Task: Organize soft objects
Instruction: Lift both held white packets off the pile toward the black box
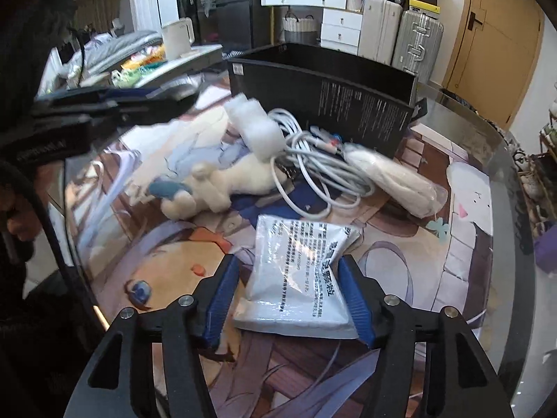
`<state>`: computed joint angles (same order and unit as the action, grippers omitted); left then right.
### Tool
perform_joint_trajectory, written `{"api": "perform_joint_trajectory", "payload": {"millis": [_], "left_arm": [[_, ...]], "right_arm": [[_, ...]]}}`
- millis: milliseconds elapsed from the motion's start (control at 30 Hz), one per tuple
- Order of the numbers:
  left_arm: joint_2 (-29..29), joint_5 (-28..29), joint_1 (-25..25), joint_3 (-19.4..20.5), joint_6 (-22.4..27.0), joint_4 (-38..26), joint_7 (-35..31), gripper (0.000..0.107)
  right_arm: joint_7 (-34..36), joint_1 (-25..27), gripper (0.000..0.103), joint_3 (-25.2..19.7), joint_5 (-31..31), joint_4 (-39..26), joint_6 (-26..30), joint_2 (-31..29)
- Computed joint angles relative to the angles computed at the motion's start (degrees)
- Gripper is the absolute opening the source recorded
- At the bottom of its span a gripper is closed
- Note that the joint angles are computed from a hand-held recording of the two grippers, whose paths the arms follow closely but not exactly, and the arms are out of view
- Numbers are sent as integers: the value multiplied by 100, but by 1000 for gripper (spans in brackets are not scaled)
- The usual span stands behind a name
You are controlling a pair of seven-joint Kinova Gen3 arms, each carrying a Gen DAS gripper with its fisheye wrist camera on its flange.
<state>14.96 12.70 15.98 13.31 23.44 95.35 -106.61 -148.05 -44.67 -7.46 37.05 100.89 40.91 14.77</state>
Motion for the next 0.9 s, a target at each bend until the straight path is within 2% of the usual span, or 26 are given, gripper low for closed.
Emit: {"api": "perform_joint_trajectory", "payload": {"millis": [33, 67, 167, 333, 400, 433, 467, 633, 733, 900], "left_arm": [[1, 5, -4, 1, 4, -5, -4, 39], [7, 8, -2, 2, -5, -2, -6, 39], [9, 9, 1, 0, -8, -3, -3, 39], [21, -3, 24, -6, -23, -15, 22, 39], [21, 3, 12, 5, -23, -15, 9, 39], [23, 8, 13, 11, -28, -17, 8, 39], [29, 9, 18, 11, -23, -32, 13, 39], [32, 1, 36, 17, -3, -67, 17, 39], [36, -30, 69, -11, 11, -78, 68, 39], [34, -36, 55, -10, 16, -69, 70, 39]], "right_arm": [[44, 25, 60, -18, -44, -21, 14, 10], [71, 32, 52, -18, -60, -12, -10, -1], [95, 20, 44, -13, -42, -16, 3, -20], [52, 14, 38, -26, 30, 41, -64, -113], [51, 9, 28, -41, 78, 49, -63, -143], [61, 20, 17, -54, 68, 43, -65, -156], [66, 24, 15, -61, 69, 30, -40, -157], [121, 112, 18, -69, -130, 8, -68, -140], [76, 130, 37, -71, -146, 51, -173, -172], [170, 84, 45, -89, -249, -130, -92, -14]]}}
